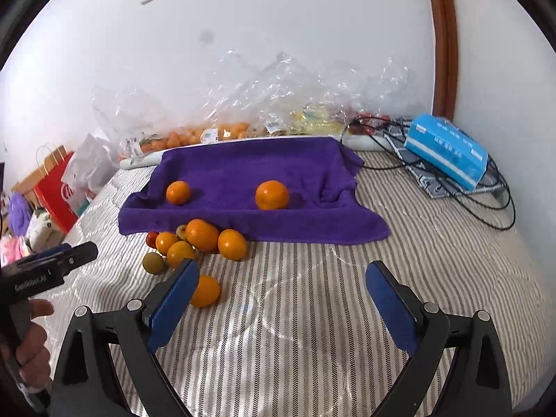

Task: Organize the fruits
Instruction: 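Pull both open tools back from the towel toward the remaining fruit, then close the right tool on an orange while the left tool grasps a greenish fruit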

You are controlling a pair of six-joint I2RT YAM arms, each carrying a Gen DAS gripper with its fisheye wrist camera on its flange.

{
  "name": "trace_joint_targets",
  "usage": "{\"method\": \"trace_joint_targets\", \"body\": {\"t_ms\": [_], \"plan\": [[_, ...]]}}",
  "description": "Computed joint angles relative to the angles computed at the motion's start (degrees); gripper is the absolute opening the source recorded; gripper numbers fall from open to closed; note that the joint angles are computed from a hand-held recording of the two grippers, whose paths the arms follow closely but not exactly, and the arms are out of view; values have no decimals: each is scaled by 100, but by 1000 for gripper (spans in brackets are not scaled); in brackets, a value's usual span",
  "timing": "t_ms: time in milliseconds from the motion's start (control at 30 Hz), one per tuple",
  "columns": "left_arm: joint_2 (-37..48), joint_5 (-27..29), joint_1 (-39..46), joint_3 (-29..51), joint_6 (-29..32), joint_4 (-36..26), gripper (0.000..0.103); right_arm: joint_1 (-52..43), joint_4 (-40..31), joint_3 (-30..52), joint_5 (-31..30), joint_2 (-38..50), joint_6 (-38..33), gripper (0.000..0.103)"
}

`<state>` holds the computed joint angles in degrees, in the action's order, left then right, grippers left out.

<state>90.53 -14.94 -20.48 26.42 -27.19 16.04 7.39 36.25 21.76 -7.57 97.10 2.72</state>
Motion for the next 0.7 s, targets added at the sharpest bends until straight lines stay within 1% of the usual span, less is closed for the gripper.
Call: {"method": "trace_joint_targets", "body": {"t_ms": [67, 100, 200, 267, 333, 400, 467, 500, 533, 600, 633, 700], "plan": [[126, 35, 99, -39, -14, 140, 80, 44, 117, -40, -12, 49, 30, 96], [206, 5, 140, -52, -50, 218, 80, 91, 147, -33, -20, 103, 83, 92], [476, -119, 293, -44, -233, 349, 80, 246, 288, 43, -57, 391, 189, 76], [620, 92, 462, -70, -117, 528, 80, 391, 246, 185, -32, 644, 221, 73], [795, 84, 531, -14, -9, 601, 80, 488, 171, 337, -177, 875, 160, 64], [927, 54, 558, 9, 45, 712, 77, 621, 54, 508, -161, 1068, 121, 63], [1069, 327, 668, 83, 170, 754, 76, 749, -325, 806, -77, 1263, 69, 63], [1148, 456, 718, 142, 254, 751, 76, 785, -448, 903, -86, 1340, 53, 60], [1226, 517, 739, 210, 325, 732, 76, 809, -496, 972, -124, 1425, 39, 56], [1311, 490, 745, 246, 385, 812, 73, 891, -445, 1039, -209, 1562, -64, 55], [1341, 487, 747, 239, 387, 872, 73, 964, -367, 1040, -134, 1608, -69, 55], [1378, 663, 822, 235, 435, 956, 73, 1093, -296, 1092, 9, 1729, -64, 55]]}}
